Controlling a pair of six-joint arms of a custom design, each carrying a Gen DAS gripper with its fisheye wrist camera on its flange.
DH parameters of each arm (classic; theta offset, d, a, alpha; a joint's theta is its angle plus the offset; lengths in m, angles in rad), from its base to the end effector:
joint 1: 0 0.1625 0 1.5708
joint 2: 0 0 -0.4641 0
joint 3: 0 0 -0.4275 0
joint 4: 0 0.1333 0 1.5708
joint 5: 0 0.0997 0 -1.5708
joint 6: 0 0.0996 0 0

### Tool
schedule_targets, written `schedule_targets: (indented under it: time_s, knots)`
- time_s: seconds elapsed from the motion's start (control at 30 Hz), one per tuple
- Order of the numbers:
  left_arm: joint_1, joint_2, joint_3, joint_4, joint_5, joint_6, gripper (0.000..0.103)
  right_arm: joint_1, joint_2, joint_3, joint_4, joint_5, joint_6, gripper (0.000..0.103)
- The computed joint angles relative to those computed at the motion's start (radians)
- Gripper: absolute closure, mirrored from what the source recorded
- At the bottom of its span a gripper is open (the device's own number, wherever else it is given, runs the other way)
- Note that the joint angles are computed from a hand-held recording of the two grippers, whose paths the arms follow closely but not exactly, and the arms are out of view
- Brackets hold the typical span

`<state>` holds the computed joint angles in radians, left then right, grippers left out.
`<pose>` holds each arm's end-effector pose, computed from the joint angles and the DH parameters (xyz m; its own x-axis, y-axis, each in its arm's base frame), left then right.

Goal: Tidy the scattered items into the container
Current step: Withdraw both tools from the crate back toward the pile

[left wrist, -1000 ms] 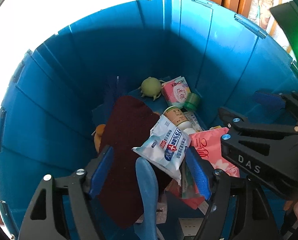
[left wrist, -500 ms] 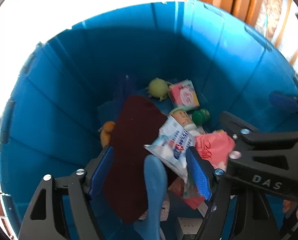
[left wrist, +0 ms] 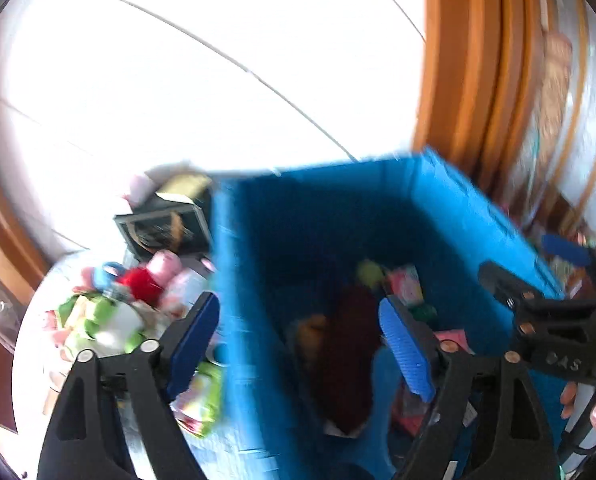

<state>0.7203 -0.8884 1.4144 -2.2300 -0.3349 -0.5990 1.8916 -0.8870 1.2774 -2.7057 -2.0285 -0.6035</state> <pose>-0.4254 -0.6759 0.2888 -0.6769 -0.2329 -0.6982 0.4399 0.6326 -0.6375 0.3441 -0.7523 0.3614 -0.6471 -0.3950 0.6521 -0.7277 0.5754 -0.3735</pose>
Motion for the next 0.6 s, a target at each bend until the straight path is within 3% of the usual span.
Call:
schedule_targets:
  time_s: [0.27, 0.4, 0.6]
  knots:
    - [-0.029, -0.292, 0.257, 0.066, 0.163, -0.115, 0.010, 0.129, -0.006, 0.094, -0.073, 0.083, 0.050, 0.000]
    - [-0.001, -0.433, 0.364, 0.101, 0.158, -0.117, 0.010, 0.196, 0.045, 0.118, -0.150, 0.055, 0.094, 0.000]
    - [0.078, -0.614, 0.514, 0.115, 0.147, -0.057, 0.010, 0.248, 0.167, 0.124, -0.188, -0.009, 0.241, 0.000]
